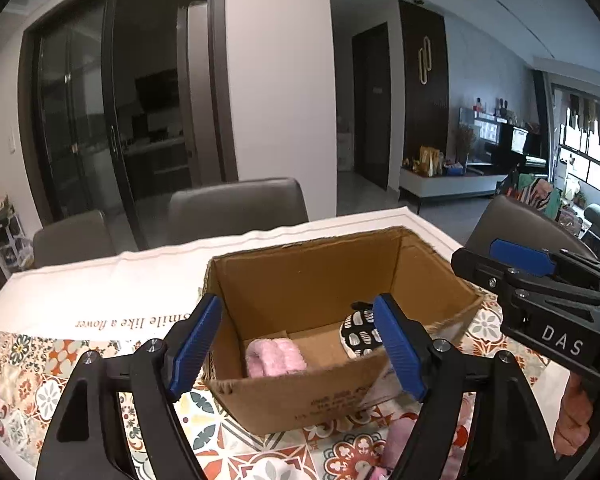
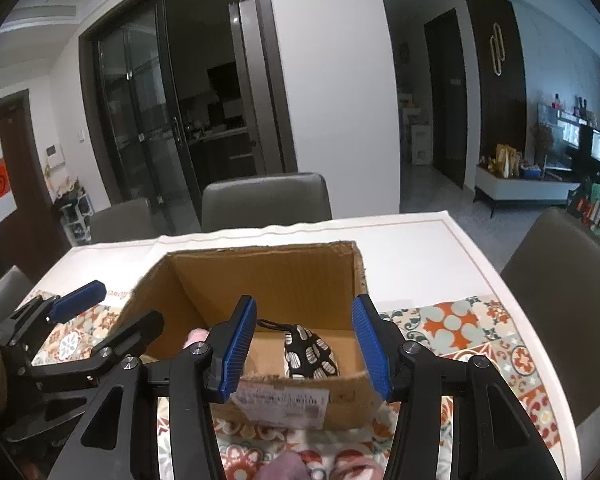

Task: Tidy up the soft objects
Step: 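Open the left tool and right tool to drop both items into the box, then move both tools back toward the remaining items on the table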

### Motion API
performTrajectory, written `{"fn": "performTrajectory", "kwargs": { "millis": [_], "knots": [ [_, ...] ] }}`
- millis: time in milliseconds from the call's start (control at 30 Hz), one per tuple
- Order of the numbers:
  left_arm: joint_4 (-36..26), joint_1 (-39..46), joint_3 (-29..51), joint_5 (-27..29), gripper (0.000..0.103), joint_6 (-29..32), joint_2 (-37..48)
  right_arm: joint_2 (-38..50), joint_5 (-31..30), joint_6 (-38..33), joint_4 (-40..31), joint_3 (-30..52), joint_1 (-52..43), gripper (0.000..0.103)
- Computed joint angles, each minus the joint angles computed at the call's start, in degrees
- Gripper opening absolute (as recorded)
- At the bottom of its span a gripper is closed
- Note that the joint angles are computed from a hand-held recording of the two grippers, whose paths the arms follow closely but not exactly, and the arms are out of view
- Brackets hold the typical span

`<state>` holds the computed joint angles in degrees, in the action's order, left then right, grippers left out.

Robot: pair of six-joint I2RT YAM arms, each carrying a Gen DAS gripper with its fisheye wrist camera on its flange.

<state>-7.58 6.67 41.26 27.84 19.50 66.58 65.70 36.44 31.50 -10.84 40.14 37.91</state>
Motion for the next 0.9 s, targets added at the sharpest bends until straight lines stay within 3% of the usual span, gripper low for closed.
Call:
{"fn": "performTrajectory", "kwargs": {
  "millis": [467, 700, 900],
  "knots": [
    [-7.44, 8.52, -5.97, 9.40, 0.081, 4.13, -16.70, -7.73, 20.71, 12.75, -17.71, 2.31, 19.44, 0.055],
    [-11.64, 15.12, -9.71, 15.88, 0.084, 7.53, -25.58, -5.75, 28.96, 27.02, -32.13, 5.89, 28.94, 0.058],
    [-18.60, 22.51, -11.70, 22.31, 0.086, 12.96, -31.19, -1.35, 31.97, 46.82, -47.80, 8.56, 36.45, 0.062]
  ]
}}
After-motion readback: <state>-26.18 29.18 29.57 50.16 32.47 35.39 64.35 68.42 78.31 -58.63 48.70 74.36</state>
